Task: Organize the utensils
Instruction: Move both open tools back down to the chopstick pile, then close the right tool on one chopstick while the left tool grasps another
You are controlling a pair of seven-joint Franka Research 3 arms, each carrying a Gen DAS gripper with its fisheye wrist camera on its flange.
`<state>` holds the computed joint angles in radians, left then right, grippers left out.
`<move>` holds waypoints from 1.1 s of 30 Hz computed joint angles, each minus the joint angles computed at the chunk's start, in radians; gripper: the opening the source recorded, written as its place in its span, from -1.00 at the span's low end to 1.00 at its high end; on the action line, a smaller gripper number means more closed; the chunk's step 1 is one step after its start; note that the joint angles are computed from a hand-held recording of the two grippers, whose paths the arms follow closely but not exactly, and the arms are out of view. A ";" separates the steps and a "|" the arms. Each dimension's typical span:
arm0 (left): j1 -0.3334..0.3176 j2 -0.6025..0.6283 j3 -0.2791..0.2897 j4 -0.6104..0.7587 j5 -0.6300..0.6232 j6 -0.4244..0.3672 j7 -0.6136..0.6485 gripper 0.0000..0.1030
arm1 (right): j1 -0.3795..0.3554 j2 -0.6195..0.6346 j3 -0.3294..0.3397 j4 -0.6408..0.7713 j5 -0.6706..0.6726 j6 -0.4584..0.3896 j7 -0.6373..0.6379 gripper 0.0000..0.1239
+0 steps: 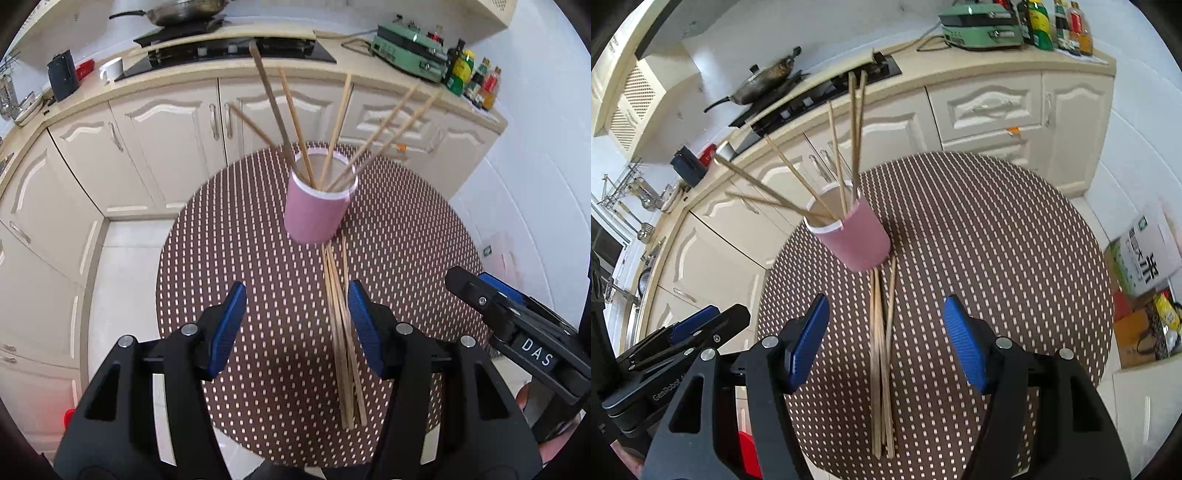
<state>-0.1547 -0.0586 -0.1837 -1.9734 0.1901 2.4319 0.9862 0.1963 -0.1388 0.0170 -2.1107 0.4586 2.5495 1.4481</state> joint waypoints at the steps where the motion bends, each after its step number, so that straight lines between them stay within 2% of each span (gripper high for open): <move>1: -0.002 -0.006 0.000 -0.009 -0.011 -0.003 0.007 0.11 | 0.000 -0.010 0.001 -0.017 -0.001 -0.004 0.004 -0.01; 13: -0.027 -0.114 -0.003 -0.179 -0.077 -0.011 0.042 0.11 | 0.022 -0.088 0.015 -0.182 -0.019 -0.017 0.034 -0.04; 17: -0.033 -0.122 0.000 -0.207 -0.093 -0.014 0.039 0.11 | 0.037 -0.091 0.007 -0.208 0.016 -0.042 0.004 -0.38; 21: -0.038 -0.132 0.007 -0.240 -0.125 -0.008 0.037 0.11 | 0.046 -0.075 0.004 -0.209 0.044 -0.061 -0.031 -0.56; 27: -0.036 -0.114 0.011 -0.248 -0.152 -0.023 0.031 0.11 | 0.050 -0.017 0.008 -0.170 0.066 -0.086 -0.073 -0.71; 33: -0.029 -0.072 0.016 -0.225 -0.186 -0.040 0.046 0.11 | 0.045 0.062 0.018 -0.099 0.058 -0.122 -0.074 -0.77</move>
<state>-0.1834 -0.1303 -0.1679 -2.1983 0.0044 2.3915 1.0320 0.2412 -0.0769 0.0349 -2.2102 0.5166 2.4275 1.3736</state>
